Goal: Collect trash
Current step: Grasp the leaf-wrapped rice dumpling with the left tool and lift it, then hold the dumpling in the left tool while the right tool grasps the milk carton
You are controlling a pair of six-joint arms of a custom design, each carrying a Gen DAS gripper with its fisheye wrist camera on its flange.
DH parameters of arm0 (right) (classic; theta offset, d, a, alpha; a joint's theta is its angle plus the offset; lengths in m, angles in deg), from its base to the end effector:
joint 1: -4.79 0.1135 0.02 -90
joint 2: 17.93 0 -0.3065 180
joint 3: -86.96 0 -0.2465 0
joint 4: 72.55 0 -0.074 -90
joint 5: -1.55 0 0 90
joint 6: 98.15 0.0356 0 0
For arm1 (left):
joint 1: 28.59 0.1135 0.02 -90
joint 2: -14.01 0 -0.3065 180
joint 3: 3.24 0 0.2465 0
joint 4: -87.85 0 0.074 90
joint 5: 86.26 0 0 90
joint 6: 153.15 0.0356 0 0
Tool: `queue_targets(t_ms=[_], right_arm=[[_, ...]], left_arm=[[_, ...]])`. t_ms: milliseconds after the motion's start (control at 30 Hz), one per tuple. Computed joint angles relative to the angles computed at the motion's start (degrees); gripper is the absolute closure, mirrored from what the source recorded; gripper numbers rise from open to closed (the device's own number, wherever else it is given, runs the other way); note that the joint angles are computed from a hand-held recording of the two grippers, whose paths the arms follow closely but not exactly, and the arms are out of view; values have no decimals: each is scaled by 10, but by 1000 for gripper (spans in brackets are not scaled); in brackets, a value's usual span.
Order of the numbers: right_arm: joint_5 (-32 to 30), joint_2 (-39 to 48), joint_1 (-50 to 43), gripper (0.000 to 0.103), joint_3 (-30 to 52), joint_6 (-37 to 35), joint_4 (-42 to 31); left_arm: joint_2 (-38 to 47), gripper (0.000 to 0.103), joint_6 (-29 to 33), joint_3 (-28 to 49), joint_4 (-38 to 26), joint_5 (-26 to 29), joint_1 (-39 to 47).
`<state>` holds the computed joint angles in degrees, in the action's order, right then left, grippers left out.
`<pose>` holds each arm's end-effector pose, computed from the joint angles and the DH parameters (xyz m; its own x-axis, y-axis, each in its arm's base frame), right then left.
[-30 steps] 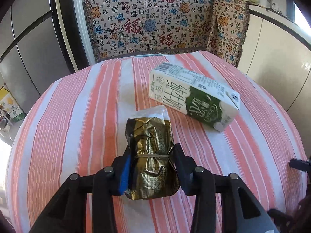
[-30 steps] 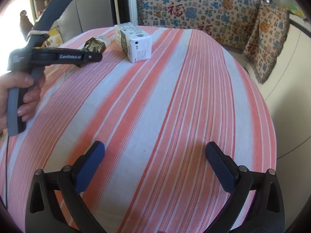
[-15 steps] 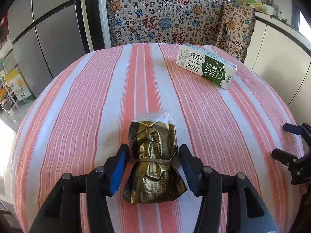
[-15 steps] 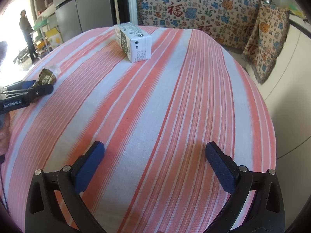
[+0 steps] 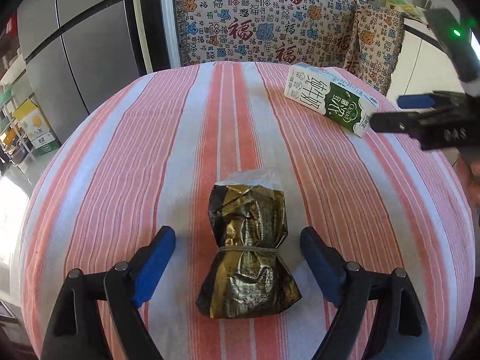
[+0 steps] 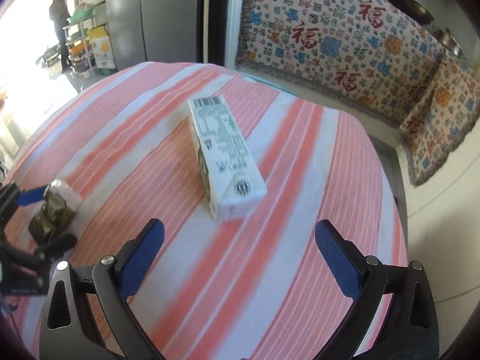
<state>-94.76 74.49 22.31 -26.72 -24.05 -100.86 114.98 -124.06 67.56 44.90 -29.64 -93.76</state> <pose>0.3020 0.0995 0.2223 -0.6471 -0.4898 -0.5842 -0.5589 0.8260 -0.0735 0.1528 -0.2836 0.1913 -0.7990 -0.0109 -0.6012 -0.0153 0.9999 0.0022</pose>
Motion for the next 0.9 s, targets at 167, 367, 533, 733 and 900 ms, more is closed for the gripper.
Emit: queue_targets(t_ms=[167,367,533,733,900], right_arm=[[-85,58,-24,62,43,86,-31],[-400,-13,-198,62,-50,111,-151],[-389,-23,-340,38,-114,-16,-227],[-258,-140,-320,20,-149,-48,-156],[-65,-195,-106,5,-208,19,-52]], left_arm=[[-2,16,-4,-2,0,-1,-3],[-2,16,-3,-3,1,-1,-3],[-2,16,-2,-4,2,-1,-2],[-3,16,-1,-5,3,0,-1],[-4,16,0,-6,3,0,-1]])
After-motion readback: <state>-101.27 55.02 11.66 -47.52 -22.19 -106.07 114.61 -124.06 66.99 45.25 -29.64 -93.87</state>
